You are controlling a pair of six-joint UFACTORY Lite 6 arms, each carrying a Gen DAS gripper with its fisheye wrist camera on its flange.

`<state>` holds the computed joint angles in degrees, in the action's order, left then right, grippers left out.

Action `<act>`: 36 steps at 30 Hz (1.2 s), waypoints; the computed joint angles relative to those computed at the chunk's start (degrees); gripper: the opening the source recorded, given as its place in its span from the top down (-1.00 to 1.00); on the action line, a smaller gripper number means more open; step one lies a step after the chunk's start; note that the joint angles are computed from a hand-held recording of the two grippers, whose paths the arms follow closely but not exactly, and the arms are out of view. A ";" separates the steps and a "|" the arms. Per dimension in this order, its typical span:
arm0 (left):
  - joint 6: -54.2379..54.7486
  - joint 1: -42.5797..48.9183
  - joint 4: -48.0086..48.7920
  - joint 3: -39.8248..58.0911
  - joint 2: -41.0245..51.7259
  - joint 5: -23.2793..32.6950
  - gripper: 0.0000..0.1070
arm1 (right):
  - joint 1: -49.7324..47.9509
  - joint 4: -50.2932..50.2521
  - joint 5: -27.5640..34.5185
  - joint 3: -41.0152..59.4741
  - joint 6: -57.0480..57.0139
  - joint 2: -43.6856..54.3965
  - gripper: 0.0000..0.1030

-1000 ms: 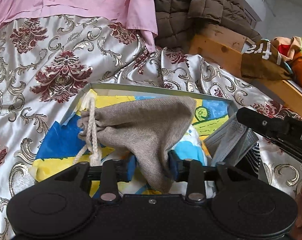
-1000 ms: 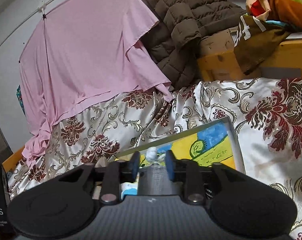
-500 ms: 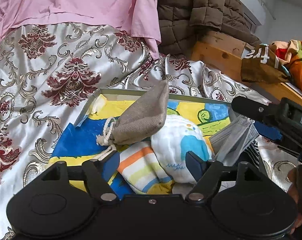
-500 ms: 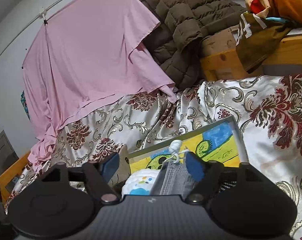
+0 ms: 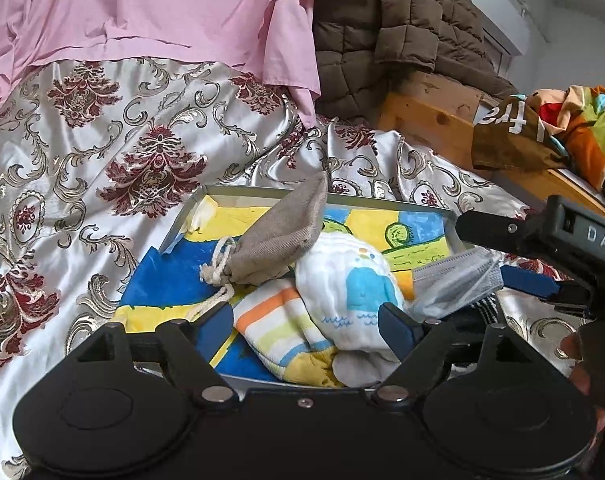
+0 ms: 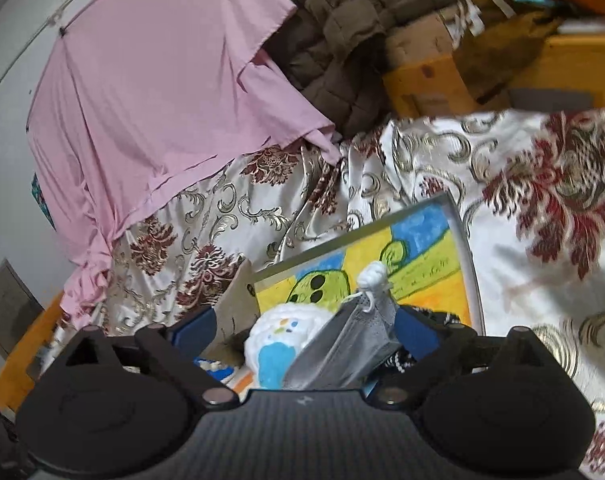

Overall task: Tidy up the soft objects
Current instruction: 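Open both tools to drop the pouch and grey strap into the tray, then move both open tools back toward the orange silicone piece and mask packet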

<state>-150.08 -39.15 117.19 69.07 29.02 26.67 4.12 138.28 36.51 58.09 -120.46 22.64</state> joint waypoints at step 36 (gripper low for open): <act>-6.84 -14.97 -10.93 -27.55 -25.31 12.68 -0.83 | 5.97 6.22 -10.36 -34.60 -7.26 -37.25 -1.00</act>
